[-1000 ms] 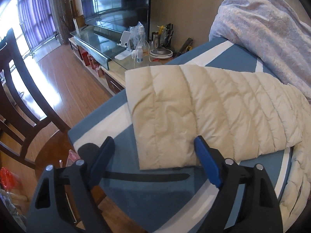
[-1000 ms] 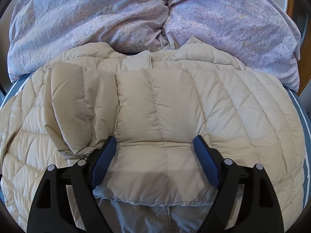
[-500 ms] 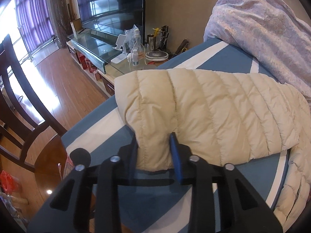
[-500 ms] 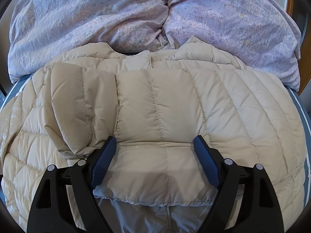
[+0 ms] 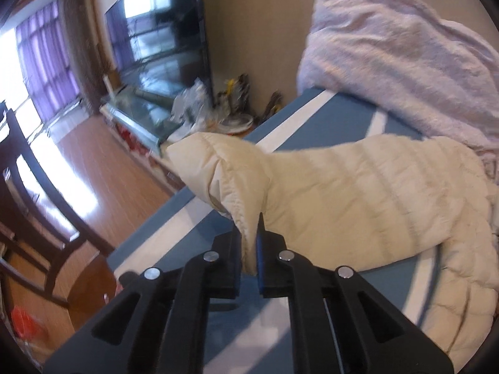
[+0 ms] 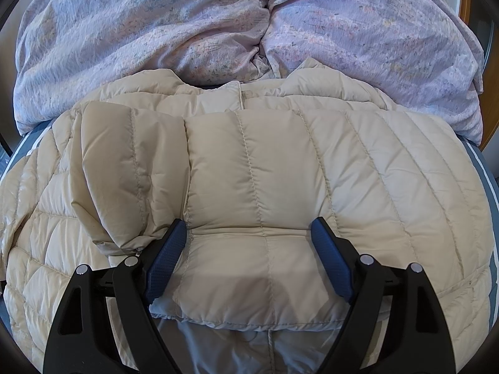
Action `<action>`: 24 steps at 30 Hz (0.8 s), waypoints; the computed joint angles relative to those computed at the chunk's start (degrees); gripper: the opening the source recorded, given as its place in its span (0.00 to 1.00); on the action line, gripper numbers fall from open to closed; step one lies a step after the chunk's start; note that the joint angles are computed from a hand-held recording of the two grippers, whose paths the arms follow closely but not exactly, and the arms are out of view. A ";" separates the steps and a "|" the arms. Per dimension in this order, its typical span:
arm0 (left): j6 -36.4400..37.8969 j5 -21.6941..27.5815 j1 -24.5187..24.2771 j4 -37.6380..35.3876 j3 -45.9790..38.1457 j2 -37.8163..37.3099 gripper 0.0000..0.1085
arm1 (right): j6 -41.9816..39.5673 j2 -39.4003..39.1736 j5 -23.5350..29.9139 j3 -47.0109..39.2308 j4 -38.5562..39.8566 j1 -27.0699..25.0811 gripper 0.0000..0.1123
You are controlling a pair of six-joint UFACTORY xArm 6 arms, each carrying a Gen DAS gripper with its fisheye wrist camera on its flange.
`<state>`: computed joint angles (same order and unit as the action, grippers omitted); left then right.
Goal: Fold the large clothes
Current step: 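Lift the sleeve with the left tool, lay it across the jacket front, open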
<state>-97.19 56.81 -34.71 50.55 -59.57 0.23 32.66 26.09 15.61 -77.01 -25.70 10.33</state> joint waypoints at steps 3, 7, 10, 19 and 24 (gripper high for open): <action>2.44 0.67 -1.23 1.57 -4.99 2.57 0.07 | -0.14 -0.06 -0.27 0.17 0.50 -0.04 0.75; 6.29 -2.03 -1.97 2.23 -12.26 7.03 0.07 | -1.33 -0.13 -0.95 0.52 2.33 0.03 0.75; 8.22 -4.64 -2.22 1.68 -16.74 9.83 0.07 | -2.12 -0.12 -1.48 0.72 3.79 0.25 0.75; 18.17 -12.19 -3.85 -4.42 -36.16 24.20 0.07 | -2.40 -0.22 -1.32 0.76 3.91 0.06 0.75; 26.93 -14.07 -5.38 -11.02 -52.41 35.98 0.07 | -3.55 -0.21 -0.95 0.69 5.06 0.20 0.75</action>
